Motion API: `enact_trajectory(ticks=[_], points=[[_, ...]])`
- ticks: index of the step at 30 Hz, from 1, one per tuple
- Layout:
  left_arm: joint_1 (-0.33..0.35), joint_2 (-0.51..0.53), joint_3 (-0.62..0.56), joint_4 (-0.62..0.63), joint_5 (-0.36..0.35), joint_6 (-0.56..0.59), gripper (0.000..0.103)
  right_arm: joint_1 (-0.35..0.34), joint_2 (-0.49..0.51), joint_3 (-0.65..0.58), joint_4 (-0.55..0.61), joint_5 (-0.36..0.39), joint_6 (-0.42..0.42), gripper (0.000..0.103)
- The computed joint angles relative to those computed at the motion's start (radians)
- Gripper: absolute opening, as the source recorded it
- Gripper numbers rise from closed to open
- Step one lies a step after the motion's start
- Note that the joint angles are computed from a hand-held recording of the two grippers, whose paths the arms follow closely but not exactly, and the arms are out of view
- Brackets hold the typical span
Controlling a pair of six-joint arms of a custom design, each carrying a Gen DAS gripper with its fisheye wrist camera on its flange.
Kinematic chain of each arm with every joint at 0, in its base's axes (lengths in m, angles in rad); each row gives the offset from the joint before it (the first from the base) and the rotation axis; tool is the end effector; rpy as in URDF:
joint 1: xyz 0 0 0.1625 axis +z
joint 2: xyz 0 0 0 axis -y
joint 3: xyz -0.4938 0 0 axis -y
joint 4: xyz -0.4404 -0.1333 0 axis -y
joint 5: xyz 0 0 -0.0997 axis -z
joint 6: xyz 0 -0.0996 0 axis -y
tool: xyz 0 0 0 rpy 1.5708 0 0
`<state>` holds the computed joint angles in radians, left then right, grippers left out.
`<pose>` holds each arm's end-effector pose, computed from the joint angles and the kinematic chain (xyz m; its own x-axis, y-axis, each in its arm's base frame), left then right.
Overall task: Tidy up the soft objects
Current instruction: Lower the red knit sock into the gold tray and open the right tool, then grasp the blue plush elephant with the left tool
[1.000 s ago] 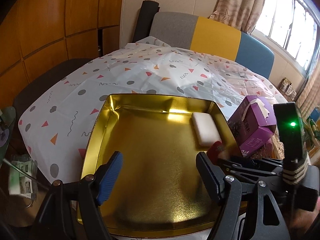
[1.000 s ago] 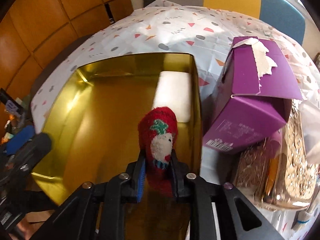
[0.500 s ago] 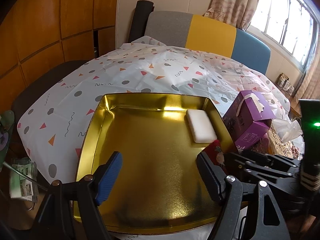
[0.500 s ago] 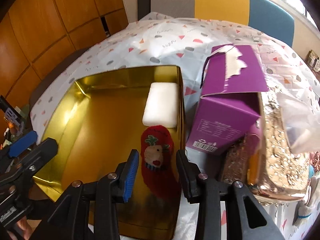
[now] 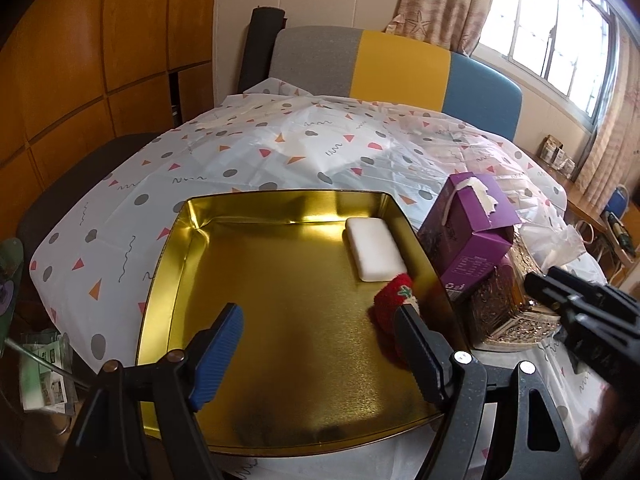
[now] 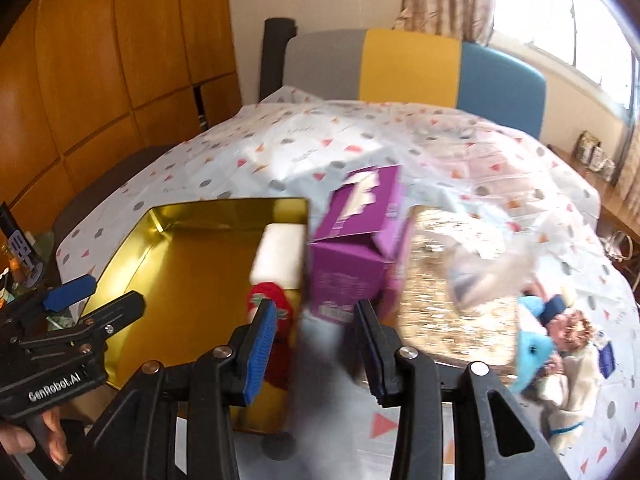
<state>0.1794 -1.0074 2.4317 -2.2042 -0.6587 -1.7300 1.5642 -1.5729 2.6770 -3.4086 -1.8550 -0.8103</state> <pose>-0.3112 -0.2720 0.0305 -0.7536 -0.2353 -0.6138 0.3287 0.6738 -0.6618 0.1032 -0.3359 0.2588 -0.6643 -0.4043 0.6287 -0.6911 0.6525 -0.3107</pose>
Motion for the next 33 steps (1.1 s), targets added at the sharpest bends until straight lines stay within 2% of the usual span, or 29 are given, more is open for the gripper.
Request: enact_trajectory(ticks=[5, 10, 18, 21, 27, 28, 30, 31, 33], points=[[-0.004, 0.026, -0.021, 0.003, 0.003, 0.03, 0.084, -0.074, -0.092, -0.014, 0.02, 0.021, -0.003, 0.04], [-0.005, 0.05, -0.033, -0.03, 0.002, 0.082, 0.084, -0.168, -0.174, -0.044, 0.036, 0.037, 0.012, 0.04], [-0.005, 0.077, -0.039, -0.116, -0.005, 0.153, 0.084, -0.321, -0.237, -0.101, 0.008, 0.077, 0.037, 0.04], [-0.01, 0.087, -0.042, -0.158, 0.001, 0.198, 0.084, -0.402, -0.255, -0.128, -0.009, 0.109, 0.07, 0.041], [-0.02, 0.127, -0.068, -0.304, 0.011, 0.388, 0.084, -0.578, -0.237, -0.188, -0.065, 0.124, 0.225, 0.042], [-0.021, 0.139, -0.076, -0.336, 0.013, 0.431, 0.084, -0.601, -0.243, -0.207, -0.016, 0.118, 0.288, 0.042], [-0.019, 0.17, -0.095, -0.421, 0.006, 0.539, 0.084, -0.651, -0.275, -0.227, 0.073, 0.165, 0.382, 0.042], [-0.016, 0.187, -0.108, -0.455, 0.001, 0.589, 0.084, -0.654, -0.272, -0.232, 0.081, 0.146, 0.394, 0.042], [-0.012, 0.217, -0.132, -0.515, -0.016, 0.682, 0.084, -0.682, -0.291, -0.24, 0.148, 0.185, 0.429, 0.042]])
